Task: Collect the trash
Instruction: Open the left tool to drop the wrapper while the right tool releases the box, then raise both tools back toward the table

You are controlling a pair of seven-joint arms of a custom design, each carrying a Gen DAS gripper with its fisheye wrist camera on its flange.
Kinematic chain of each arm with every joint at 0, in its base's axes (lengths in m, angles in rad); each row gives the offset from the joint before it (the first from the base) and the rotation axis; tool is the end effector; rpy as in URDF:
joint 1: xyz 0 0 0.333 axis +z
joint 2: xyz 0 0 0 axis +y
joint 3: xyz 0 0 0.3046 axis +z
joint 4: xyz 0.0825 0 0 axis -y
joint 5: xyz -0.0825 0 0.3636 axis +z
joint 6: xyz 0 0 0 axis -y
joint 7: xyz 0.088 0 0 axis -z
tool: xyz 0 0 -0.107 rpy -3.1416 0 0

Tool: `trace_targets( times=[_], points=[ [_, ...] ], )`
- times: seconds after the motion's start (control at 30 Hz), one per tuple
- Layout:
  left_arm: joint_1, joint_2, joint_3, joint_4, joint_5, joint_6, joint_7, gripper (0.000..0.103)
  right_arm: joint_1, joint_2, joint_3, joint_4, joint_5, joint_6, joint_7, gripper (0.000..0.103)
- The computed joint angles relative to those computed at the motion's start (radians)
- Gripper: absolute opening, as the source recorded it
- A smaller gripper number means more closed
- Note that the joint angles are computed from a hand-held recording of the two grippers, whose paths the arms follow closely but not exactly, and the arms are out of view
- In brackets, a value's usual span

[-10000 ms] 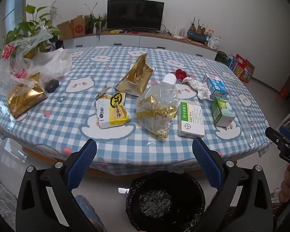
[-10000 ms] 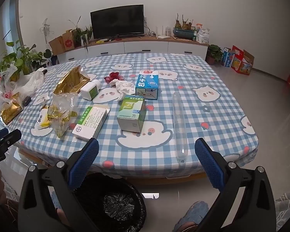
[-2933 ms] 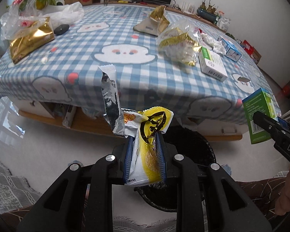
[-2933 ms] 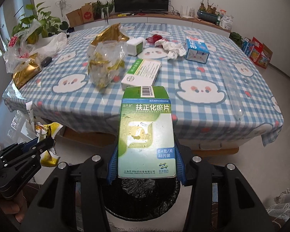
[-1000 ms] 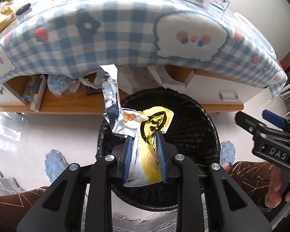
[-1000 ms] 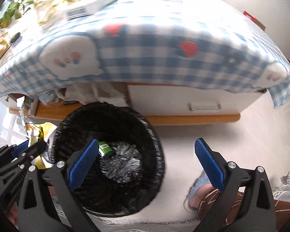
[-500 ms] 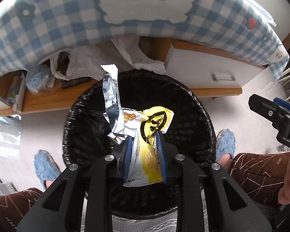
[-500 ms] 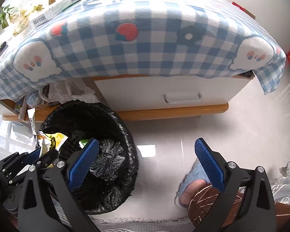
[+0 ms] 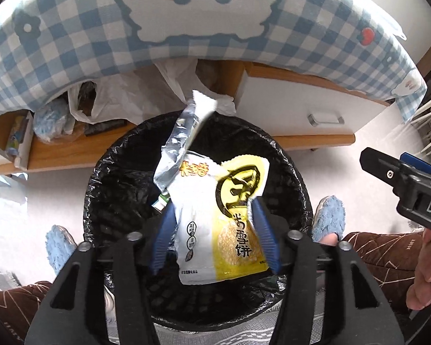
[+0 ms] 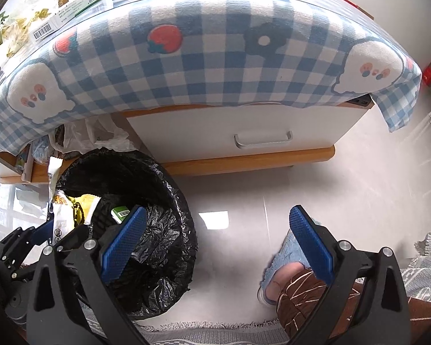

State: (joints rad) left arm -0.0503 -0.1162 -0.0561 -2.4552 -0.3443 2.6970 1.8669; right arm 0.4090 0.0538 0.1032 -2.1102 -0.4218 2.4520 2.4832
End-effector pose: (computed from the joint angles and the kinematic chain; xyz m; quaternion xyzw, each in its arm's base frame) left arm 0.4824 -0.0403 0.3810 -0.6505 0.7325 -0.1866 0.0738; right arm 0.4894 0.2744 0.4204 -0.6517 0.7295 -0.1622 0.1293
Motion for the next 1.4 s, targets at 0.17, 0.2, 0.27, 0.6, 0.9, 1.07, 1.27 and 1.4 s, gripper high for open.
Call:
trace_targets(
  times=[0.17, 0.2, 0.27, 0.6, 0.9, 1.07, 1.27, 1.4],
  points=[
    [-0.005, -0.022, 0.0, -0.006, 0.013, 0.031, -0.012, 0.08, 0.005, -0.001, 0.0, 0.015, -0.029, -0.006, 0.024, 0.095],
    [-0.005, -0.027, 0.002, -0.004, 0.018, 0.032, -0.018, 0.081, 0.005, -0.002, 0.001, 0.018, -0.031, -0.008, 0.028, 0.095],
    [-0.007, -0.04, 0.009, -0.001, 0.018, 0.034, -0.019, 0.088, 0.005, -0.008, 0.002, 0.022, -0.032, -0.012, 0.029, 0.095],
    [-0.015, -0.114, 0.041, 0.029, 0.083, 0.034, -0.073, 0.097, -0.004, -0.056, 0.019, 0.054, -0.082, -0.023, 0.05, 0.095],
    [-0.014, -0.157, 0.054, 0.099, 0.113, -0.042, -0.091, 0.097, -0.027, -0.102, 0.036, 0.093, -0.096, -0.035, 0.051, 0.095],
    [-0.01, -0.162, 0.061, 0.146, 0.118, -0.085, -0.099, 0.097, -0.04, -0.123, 0.05, 0.111, -0.145, -0.049, 0.069, 0.095],
    [0.003, -0.151, 0.062, 0.193, 0.127, -0.126, -0.091, 0.097, -0.05, -0.13, 0.053, 0.139, -0.141, -0.062, 0.061, 0.095],
    [0.011, -0.14, 0.063, 0.231, 0.124, -0.148, -0.087, 0.097, -0.052, -0.12, 0.056, 0.169, -0.162, -0.071, 0.046, 0.095]
  ],
)
